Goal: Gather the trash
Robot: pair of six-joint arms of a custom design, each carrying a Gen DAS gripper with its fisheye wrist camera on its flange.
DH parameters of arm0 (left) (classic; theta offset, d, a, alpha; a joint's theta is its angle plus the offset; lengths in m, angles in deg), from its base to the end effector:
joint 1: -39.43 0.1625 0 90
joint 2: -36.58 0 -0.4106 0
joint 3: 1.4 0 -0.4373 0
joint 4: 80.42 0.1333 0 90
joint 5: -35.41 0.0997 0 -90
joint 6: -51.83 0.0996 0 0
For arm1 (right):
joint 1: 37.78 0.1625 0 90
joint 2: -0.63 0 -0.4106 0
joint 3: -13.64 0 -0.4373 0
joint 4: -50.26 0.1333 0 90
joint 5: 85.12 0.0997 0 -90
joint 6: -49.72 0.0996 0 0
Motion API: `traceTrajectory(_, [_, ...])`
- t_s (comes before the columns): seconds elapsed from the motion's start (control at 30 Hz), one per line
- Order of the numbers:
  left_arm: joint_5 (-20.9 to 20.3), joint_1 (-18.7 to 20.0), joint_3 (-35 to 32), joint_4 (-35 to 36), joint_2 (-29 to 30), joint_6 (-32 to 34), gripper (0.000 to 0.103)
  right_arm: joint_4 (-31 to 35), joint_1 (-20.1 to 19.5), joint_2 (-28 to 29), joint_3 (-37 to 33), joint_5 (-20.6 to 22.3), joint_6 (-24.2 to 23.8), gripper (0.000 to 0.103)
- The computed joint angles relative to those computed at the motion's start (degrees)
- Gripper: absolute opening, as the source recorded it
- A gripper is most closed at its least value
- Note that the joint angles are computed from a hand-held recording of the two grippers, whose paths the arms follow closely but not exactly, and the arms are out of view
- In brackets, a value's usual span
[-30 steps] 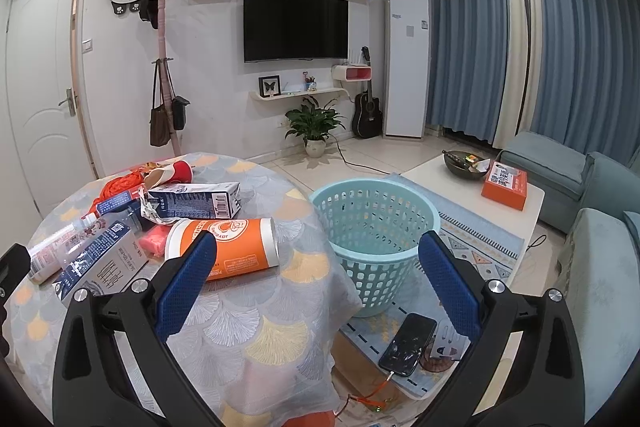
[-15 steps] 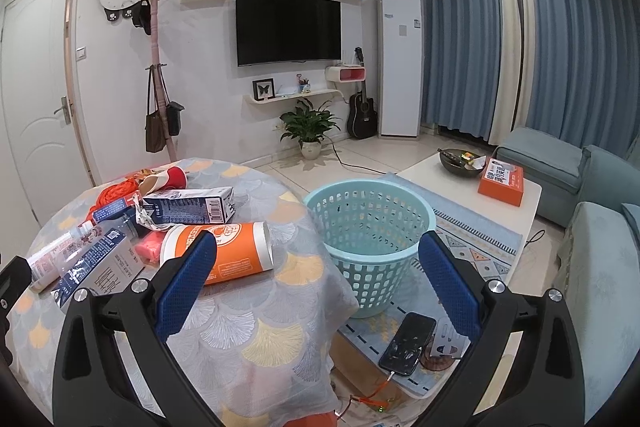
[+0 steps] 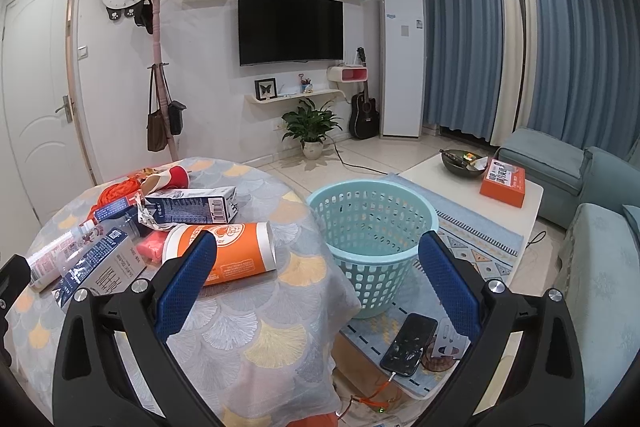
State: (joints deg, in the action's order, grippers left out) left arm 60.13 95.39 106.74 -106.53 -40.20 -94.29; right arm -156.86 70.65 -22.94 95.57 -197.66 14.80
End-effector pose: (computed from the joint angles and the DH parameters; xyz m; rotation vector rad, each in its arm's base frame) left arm -0.0943 -0.5393 0.2315 0.1165 1.8210 -1.4387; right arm 0.3230 -0.6683 -0.0081 0.8166 -2.2106 1.2379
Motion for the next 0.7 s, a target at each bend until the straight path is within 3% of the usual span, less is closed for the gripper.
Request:
traceTrajectory(0.3, [-0.23,0.02,-0.01,0.44,0.08,-0.56,0.094,0.82,0.13,0.08,-0.07,0.57,-0.74,0.091])
traceTrajectory(0.4, [-0.98,0.29,-0.38,0.86,0.04,-0.42,0.094,2.38,0.2,0.2,-0.38,1.1,-1.14,0.082])
traceTrajectory(0.47, [-1.43,0.79,-0.9,1.65,-0.02,-0.5,0.094,4.4,0.24,0.3,-0.73,1.7,-1.46,0.068])
traceTrajectory(0.5, [-1.72,1.1,-1.43,2.51,0.26,-0.74,0.094,5.47,0.26,0.4,-0.95,2.02,-1.62,0.066])
traceTrajectory(0.63, [-1.02,3.59,-5.71,12.1,2.09,-5.75,0.094,8.37,0.13,0.93,-1.88,3.45,-1.56,0.064])
traceTrajectory(0.7, [0.51,5.47,-10.23,22.06,4.81,-11.61,0.091,11.11,-0.16,1.28,-3.17,5.19,-2.06,0.064])
